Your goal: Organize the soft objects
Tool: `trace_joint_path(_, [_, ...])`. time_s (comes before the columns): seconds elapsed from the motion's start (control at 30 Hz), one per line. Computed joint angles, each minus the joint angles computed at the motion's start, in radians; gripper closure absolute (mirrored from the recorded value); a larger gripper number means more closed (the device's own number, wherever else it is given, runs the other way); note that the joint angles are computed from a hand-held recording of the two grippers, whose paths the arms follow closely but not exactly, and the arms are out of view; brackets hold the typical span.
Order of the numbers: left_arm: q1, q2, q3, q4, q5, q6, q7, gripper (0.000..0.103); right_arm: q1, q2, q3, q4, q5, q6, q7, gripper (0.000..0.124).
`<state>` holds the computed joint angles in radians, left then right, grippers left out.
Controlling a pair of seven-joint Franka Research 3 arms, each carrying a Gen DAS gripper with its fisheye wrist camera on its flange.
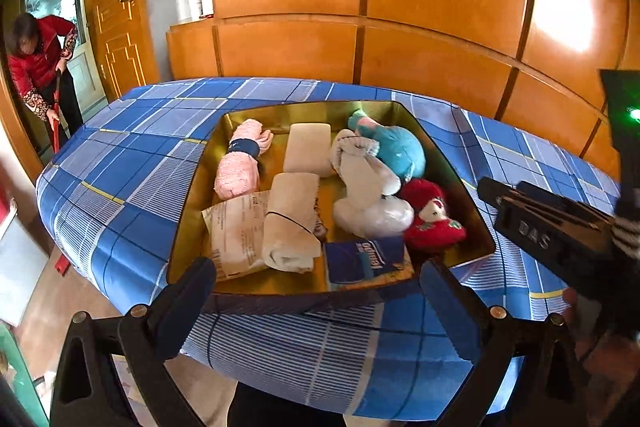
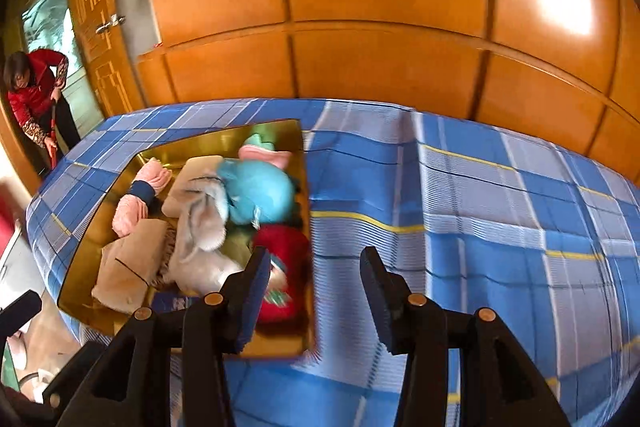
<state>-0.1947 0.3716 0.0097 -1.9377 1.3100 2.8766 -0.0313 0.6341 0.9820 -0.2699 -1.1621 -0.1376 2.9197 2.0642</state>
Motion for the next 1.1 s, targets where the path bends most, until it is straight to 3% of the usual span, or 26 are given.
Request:
trace_joint_path(0.23, [-0.010, -0.017, -0.009, -0.017, 0.016, -0.047, -0.028, 0.000, 0.125, -0.059, -0.155, -0.157, -0.018, 0.109, 0.109, 0.077])
trace_joint_path(0.47, [-0.004, -0.031, -0.013, -0.031, 0.040, -0.088, -0.084, 0.000, 0.131, -0.069, -0.145, -0.185, 0.003, 0.130, 0.081, 0.077])
trace_joint_path(0.83, [0.031, -0.055, -0.032, -0.063, 0.101, -0.106, -0.185, 0.000, 0.231, -0.067, -0.239, -0.244, 0.072, 0.199, 0.034, 0.077])
trace_joint_path(1.1, [0.039, -0.051, -0.040, -0.056, 0.102, -0.104, -0.180, 0.000, 0.216, -0.054, -0.219, -0.216, 0.105, 0.171, -0.003, 0.077])
